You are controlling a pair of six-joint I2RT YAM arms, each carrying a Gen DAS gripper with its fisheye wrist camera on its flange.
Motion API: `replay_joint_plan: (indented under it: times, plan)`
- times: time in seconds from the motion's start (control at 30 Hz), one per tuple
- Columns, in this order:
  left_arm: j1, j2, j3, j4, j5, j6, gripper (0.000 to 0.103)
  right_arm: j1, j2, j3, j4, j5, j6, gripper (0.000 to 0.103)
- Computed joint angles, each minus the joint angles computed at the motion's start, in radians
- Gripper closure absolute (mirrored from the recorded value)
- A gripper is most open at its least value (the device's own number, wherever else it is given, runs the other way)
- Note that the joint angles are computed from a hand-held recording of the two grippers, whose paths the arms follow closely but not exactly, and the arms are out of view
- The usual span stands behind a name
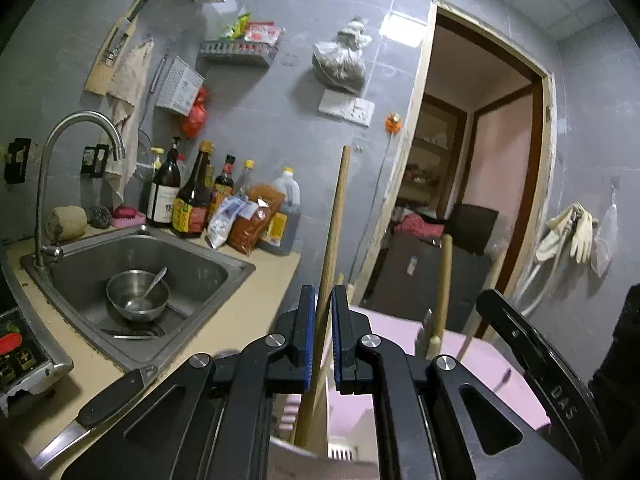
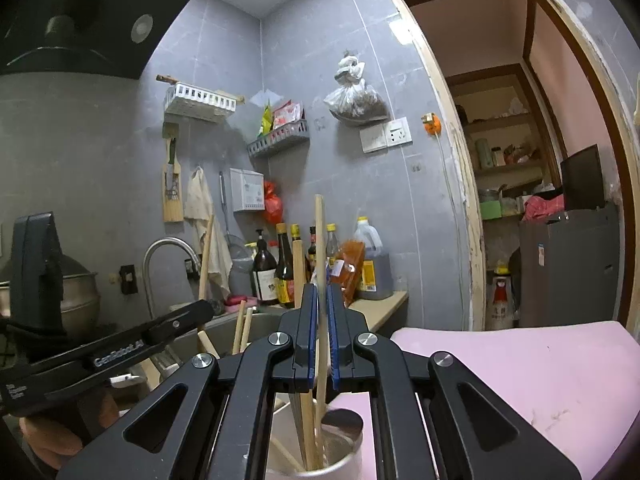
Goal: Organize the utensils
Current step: 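Lower the chopsticks into the holder and open both grippers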
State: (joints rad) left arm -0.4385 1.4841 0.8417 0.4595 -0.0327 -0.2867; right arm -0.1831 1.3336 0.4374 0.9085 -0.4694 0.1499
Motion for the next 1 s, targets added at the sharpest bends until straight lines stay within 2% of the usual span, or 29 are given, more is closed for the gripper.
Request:
replay_joint_plan:
  times: [0.23,0.4,0.53,0.6,0.73,0.8,0.9,1.0]
  plan:
    - [-0.011,-0.044,-0.013,-0.069,0.019,0.003,0.093,-0.021,-0.063,-0.011,-0.065,-0.031,-0.01,0.097]
    - [-0.014,-0.083,-0.035,-0.076,0.013,-0.017,0.079,-0.05,-0.124,-0.023,-0.1,-0.059,-0.012,0.095]
    - [-0.029,-0.131,-0.05,-0.106,-0.016,-0.022,0.075,-0.092,-0.181,-0.037,-0.14,-0.096,-0.01,0.09]
    - [-0.038,-0.152,-0.057,-0.119,-0.025,-0.02,0.065,-0.121,-0.212,-0.046,-0.161,-0.117,-0.013,0.082]
    - [-0.079,-0.201,-0.078,-0.139,-0.065,0.008,0.054,-0.192,-0.271,-0.051,-0.233,-0.161,-0.02,0.077]
    - [-0.096,-0.219,-0.09,-0.141,-0.073,0.01,0.043,-0.239,-0.294,-0.053,-0.266,-0.199,-0.018,0.065]
    - [-0.13,-0.244,-0.104,-0.147,-0.097,0.002,0.03,-0.329,-0.334,-0.063,-0.301,-0.273,-0.01,0.055]
    - [-0.173,-0.263,-0.11,-0.162,-0.142,-0.003,0.018,-0.412,-0.385,-0.056,-0.392,-0.322,-0.027,0.046]
